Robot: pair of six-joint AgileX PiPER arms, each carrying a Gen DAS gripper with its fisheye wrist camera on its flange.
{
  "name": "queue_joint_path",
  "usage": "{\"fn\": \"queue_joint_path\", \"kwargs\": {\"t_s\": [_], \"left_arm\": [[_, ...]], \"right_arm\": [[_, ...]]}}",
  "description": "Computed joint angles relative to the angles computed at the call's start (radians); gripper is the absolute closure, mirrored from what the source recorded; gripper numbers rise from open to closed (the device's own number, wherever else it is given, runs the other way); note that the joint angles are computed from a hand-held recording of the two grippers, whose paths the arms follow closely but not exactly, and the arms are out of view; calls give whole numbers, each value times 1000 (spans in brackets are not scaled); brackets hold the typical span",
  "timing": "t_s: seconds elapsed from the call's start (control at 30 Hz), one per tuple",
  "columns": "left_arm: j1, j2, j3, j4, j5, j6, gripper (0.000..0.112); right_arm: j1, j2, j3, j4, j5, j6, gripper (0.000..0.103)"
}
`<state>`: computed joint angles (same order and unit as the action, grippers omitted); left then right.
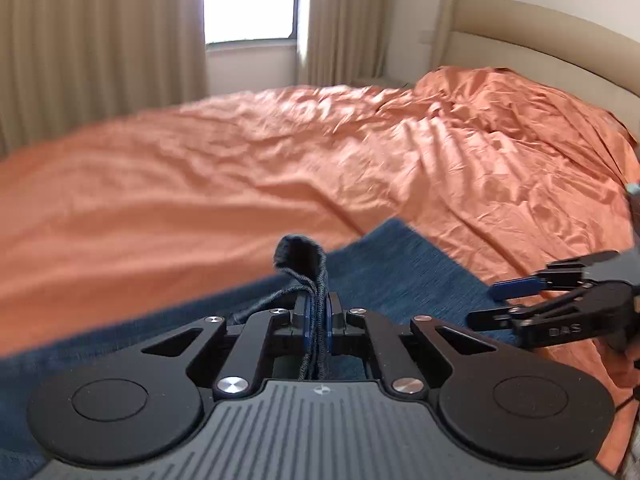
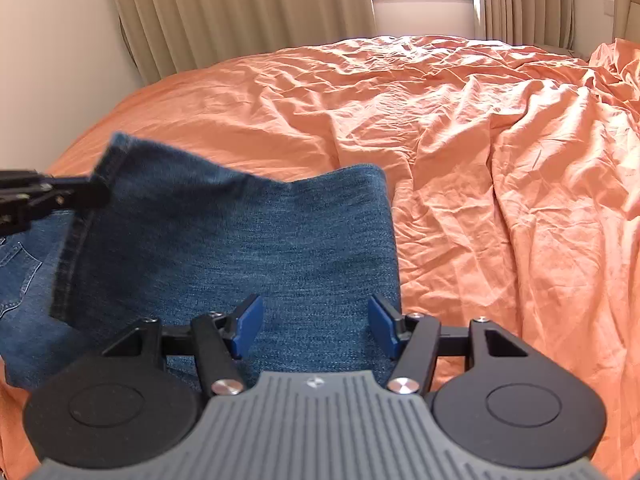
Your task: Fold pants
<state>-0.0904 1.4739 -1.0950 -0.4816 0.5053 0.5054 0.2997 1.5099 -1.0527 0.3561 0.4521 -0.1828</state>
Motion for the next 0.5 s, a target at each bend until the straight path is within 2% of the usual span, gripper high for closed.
{"fn": "queue_joint_path", "kwargs": {"t_s": [0.07, 0.13, 0.2, 0.27, 0.3, 0.33, 0.43, 0.5], "left_arm": [[109, 75, -29, -125, 55, -8, 103], [233, 171, -109, -252, 206, -27, 98], [335, 245, -159, -398, 338, -21, 84], [391, 295, -185, -506, 404, -15, 70], [406, 309, -192, -537, 419, -11, 69], [409, 327, -211, -547, 425, -21, 69], [377, 361, -261, -476, 374, -115, 70], [340, 367, -281, -388, 326, -186, 100]], "right_arm": [[3, -9, 5, 0, 3, -9, 48], [7, -21, 14, 4, -1, -21, 48], [11, -27, 22, 4, -7, -21, 48], [13, -29, 28, 4, -11, -14, 48], [12, -29, 31, 8, -13, -13, 48], [10, -25, 31, 12, -15, -15, 48], [6, -17, 26, 6, -16, -10, 48], [7, -18, 22, -17, -16, 9, 48]]}}
